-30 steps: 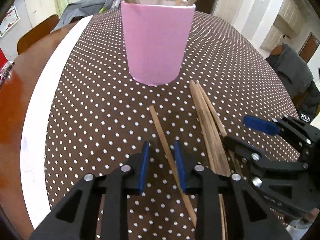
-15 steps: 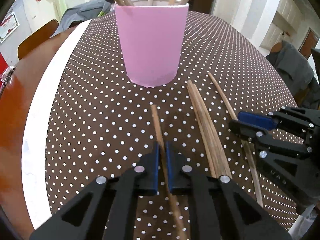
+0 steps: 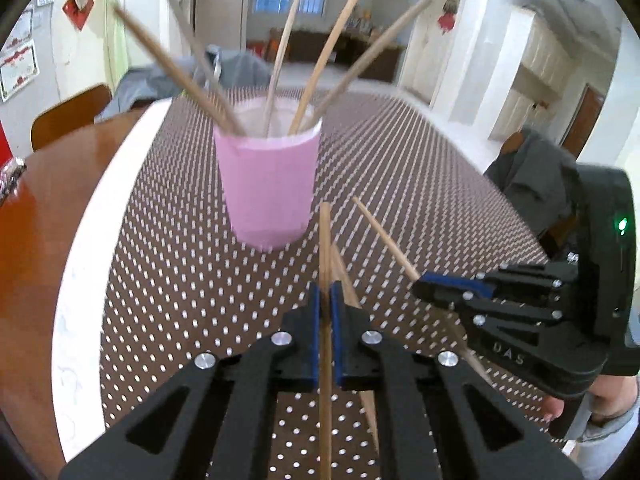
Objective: Organize utensils
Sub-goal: 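Raise the left tool's stick over the pink cup while the right tool raises its stick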
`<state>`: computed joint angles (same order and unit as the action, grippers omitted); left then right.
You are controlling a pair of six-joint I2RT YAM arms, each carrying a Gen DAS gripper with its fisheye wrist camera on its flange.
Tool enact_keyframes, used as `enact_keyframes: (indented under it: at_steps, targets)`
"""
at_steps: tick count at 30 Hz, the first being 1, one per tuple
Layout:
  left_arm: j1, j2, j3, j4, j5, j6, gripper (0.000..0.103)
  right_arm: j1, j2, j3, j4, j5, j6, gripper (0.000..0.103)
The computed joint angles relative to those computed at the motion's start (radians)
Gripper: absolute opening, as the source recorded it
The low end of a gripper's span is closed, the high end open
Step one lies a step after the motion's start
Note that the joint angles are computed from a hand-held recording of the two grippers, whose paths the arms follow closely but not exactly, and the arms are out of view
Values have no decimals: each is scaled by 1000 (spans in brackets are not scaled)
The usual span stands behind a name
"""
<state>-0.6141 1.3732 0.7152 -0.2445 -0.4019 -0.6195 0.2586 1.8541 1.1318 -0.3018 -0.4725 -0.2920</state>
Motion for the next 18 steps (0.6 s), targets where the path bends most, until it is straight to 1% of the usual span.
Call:
enact_keyframes:
  at_steps: [3, 8, 13, 18]
  targets:
    - [-37, -54, 2, 9, -65, 9, 6, -26, -64, -37, 28, -63, 13, 6]
    - [-66, -137, -5, 43, -144, 46, 6, -67, -179, -92, 80, -169, 40, 6]
    - [-85, -209, -22, 115, -207, 86, 6, -81, -259, -132, 135, -239, 74, 6]
    - [-67, -256, -42, 222, -248, 149, 6, -66, -324, -152, 193, -266, 133, 6]
